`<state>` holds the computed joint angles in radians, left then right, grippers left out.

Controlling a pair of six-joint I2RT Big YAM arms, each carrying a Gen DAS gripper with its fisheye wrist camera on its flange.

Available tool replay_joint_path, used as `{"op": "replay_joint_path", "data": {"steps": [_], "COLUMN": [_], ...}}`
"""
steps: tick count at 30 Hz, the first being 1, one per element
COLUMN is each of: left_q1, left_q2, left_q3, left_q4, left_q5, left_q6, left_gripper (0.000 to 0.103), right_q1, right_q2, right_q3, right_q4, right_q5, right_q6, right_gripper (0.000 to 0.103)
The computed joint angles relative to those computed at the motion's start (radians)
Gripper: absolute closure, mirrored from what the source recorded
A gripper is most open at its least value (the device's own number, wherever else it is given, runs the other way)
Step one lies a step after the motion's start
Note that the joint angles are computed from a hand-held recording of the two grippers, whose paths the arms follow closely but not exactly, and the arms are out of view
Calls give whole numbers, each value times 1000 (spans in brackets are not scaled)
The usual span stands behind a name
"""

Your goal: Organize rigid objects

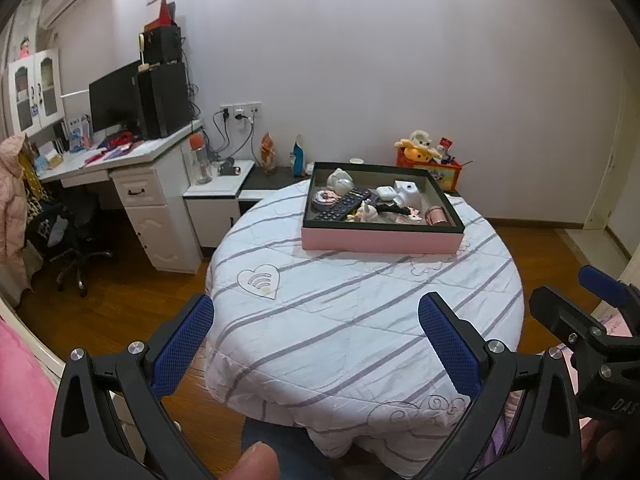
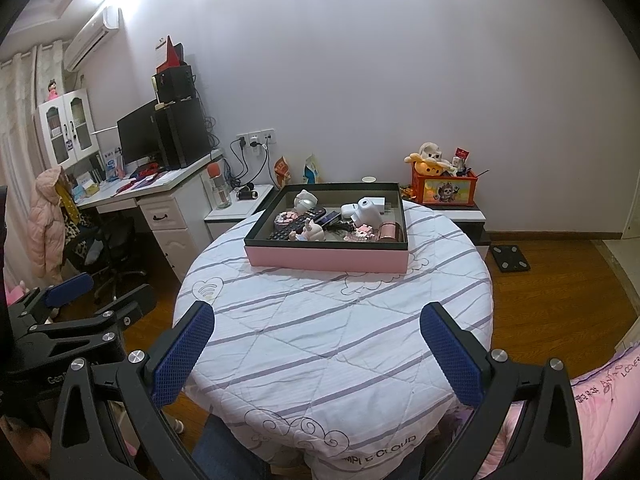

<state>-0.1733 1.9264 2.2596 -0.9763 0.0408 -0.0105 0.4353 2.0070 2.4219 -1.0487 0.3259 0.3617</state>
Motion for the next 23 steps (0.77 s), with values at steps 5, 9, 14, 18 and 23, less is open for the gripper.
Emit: {"op": "replay_joint_path", "data": {"steps": [5,9,14,18,23], "left_q1": [3,4,4,8,11], "left_q2": [6,10,9,3,1], "left_q3": [10,14,10,-4,-8], "left_q4": [-9,-12,-8,9,14], "left_q5": [11,11,4,28,49], "left_q6": [-4,-10,-9,-5,-6], "left_gripper": [0,0,0,0,0], "right_q1": [-1,-1,-1,-1,-1], "right_q2": [-1,-2,0,0,1], "right_q3": [-6,-13,-11,-11,-10], "right_q4": [3,5,4,4,4], "right_q5": [-2,-6,-7,-8,-7], "right_q6": [2,0,0,0,0], "right_gripper": [0,0,0,0,0]}}
